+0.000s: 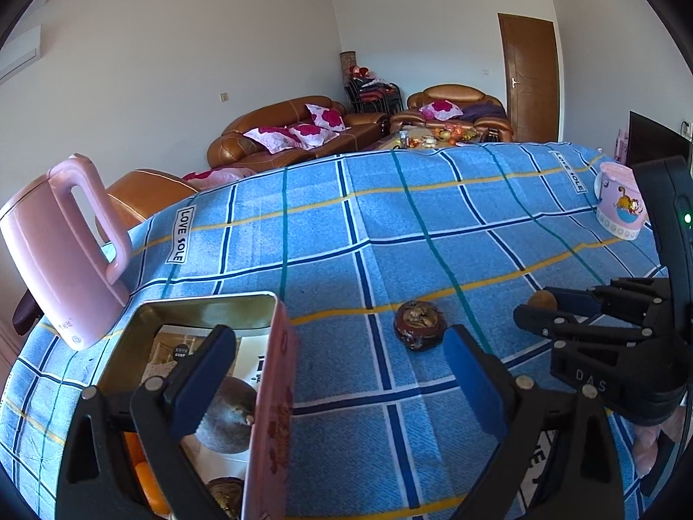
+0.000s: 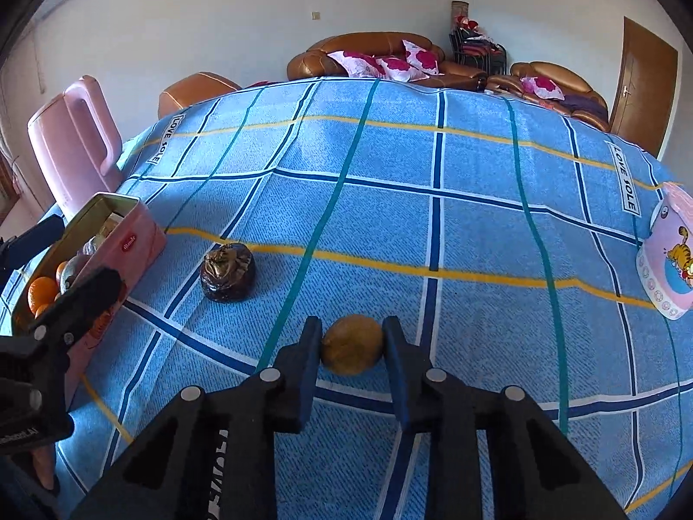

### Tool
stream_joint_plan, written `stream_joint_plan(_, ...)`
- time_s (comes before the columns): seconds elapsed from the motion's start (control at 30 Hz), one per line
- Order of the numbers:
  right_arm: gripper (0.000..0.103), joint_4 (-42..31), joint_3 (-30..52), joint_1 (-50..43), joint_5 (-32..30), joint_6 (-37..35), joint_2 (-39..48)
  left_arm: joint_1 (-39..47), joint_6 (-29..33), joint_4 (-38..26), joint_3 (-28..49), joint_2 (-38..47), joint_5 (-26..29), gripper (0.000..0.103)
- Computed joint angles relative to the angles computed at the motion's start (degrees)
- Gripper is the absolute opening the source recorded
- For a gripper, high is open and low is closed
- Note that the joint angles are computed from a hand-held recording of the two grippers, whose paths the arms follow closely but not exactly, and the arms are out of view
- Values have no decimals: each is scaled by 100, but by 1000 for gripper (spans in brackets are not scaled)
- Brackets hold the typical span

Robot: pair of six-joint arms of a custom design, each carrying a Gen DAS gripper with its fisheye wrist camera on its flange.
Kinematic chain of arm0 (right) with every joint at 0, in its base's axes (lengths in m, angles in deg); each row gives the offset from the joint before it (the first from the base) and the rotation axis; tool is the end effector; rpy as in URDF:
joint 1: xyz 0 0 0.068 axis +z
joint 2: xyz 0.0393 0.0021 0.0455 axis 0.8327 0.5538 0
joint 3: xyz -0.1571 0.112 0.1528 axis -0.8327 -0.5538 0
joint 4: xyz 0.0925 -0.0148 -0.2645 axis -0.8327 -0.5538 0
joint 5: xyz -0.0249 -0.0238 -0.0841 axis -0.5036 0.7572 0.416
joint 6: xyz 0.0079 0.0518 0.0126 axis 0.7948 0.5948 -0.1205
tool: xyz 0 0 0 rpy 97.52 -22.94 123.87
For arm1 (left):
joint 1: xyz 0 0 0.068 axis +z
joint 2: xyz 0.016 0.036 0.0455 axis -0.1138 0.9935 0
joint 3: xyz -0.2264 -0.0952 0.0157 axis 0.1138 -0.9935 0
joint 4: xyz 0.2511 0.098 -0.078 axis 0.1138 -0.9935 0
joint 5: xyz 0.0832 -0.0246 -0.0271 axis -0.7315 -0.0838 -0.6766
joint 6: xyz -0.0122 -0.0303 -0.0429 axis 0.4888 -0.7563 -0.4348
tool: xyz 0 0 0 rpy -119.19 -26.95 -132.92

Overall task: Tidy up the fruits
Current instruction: 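Grasp the dark round cake with the left tool while the right tool grasps a brown kiwi, then lift the round cake with the left tool while the right tool lifts the kiwi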

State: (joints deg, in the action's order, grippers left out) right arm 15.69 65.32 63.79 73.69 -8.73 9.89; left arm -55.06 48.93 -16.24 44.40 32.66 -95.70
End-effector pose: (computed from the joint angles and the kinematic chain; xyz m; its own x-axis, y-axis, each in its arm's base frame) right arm 0.1993 0.0314 0.1222 -0.6284 -0.2615 -0.7326 -0.3555 0.9342 -0.0286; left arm 0.1258 -0.1063 0.1515 -0.5940 0.1100 -0.7969 -0.0138 0.9891 0.1469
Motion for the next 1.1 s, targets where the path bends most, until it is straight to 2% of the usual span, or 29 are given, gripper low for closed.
stream_joint_plan(0.1,30,26,-98,54,269,110,-271,-129,26,205,127,361,-65,93)
stream_joint_plan(0.17,30,13,-155,13,331,188,-436,-50,176,463,211,687,99,88)
stream_joint_plan(0.27,30,0,-190,-75,318,234,-576,351,421,924,374,1350,663,77)
stream_joint_plan(0.33,30,16,-218,-49,382,266,-648,674,577,1191,464,1718,1201,65)
stream_joint_plan(0.4,30,11,-238,-33,434,282,-713,864,606,1425,515,2020,1537,62)
stream_joint_plan(0.5,31,-4,-238,-45,413,292,-748,958,617,1683,620,2470,1730,62)
stream_joint_plan(0.57,31,2,-237,-44,406,287,-744,1074,642,1759,718,2698,1959,56)
stream_joint_plan(0.67,31,8,-230,10,458,272,-713,1291,713,1868,834,2973,2360,42)
stream_joint_plan(0.8,31,9,-232,-4,426,251,-709,1320,714,1916,779,2904,2430,41)
stream_joint_plan(1.1,31,-54,-339,-151,154,233,-1010,1077,637,1864,470,2243,2104,41)
